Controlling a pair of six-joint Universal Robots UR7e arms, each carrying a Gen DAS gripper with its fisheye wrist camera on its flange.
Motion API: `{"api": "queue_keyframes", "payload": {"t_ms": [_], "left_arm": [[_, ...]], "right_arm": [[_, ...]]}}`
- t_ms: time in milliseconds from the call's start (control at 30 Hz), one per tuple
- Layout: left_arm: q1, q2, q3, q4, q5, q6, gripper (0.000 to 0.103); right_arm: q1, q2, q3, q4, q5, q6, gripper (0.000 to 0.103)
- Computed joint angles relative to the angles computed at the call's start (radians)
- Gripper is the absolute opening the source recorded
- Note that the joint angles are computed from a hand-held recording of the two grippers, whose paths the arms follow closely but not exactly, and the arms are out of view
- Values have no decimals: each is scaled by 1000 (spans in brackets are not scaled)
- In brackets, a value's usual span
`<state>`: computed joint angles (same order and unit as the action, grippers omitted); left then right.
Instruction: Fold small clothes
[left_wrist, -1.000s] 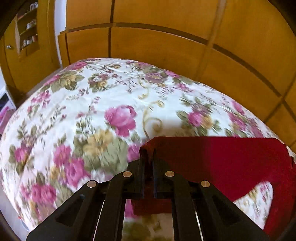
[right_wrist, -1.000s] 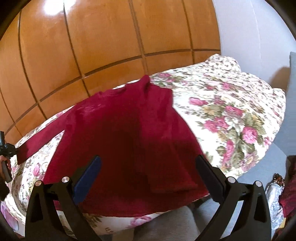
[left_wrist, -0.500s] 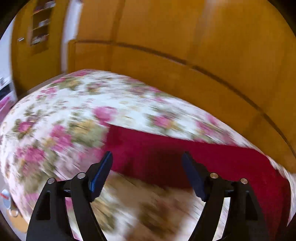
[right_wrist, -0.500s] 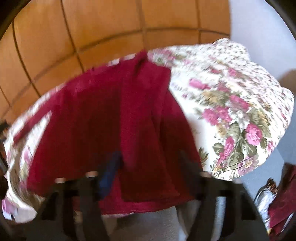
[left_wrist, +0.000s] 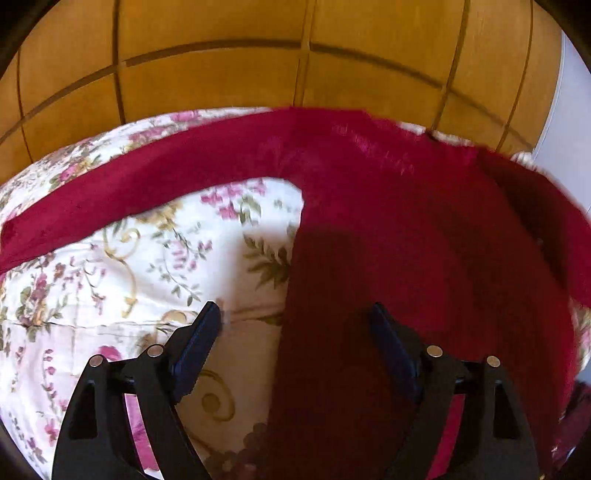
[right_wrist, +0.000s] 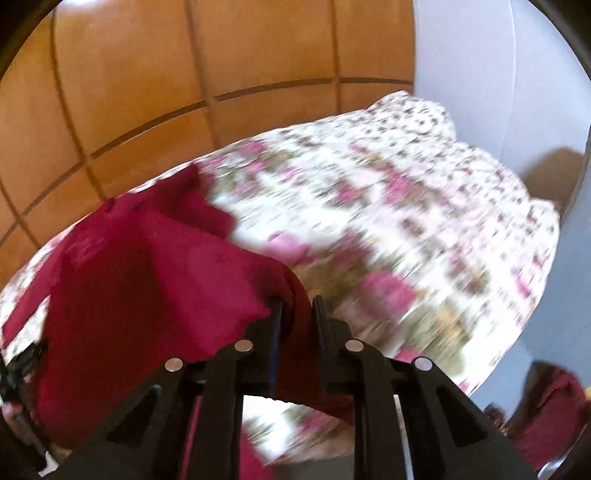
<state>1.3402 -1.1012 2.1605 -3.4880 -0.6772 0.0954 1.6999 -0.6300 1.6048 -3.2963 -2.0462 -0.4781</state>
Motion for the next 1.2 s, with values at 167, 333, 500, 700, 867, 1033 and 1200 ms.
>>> {"api": "queue_keyframes", "payload": {"t_ms": [167, 333, 500, 700, 867, 1033, 1200], "left_arm": [[14, -5, 22, -61, -44, 16, 82], [10, 6, 29, -99, -45, 34, 85], [13, 3, 36, -98, -63, 29, 88], [11, 16, 21, -91, -49, 38, 91], [10, 21, 16, -87, -44, 39, 92], [8, 17, 14, -68, -39, 29, 92], [-5, -23, 18, 26, -13, -48, 93]], "right_arm": [[-27, 97, -240, 20, -114, -104, 14], [-63, 233, -571, 75, -219, -153, 13], [-95, 340, -849, 175, -260, -143, 13], [-126, 554, -1263, 360, -319, -117, 7], [-157, 471, -1096, 382, -272, 41, 29], [-145, 289, -730, 173, -148, 76, 42], [-121, 116, -400, 127, -2, 87, 43]]}}
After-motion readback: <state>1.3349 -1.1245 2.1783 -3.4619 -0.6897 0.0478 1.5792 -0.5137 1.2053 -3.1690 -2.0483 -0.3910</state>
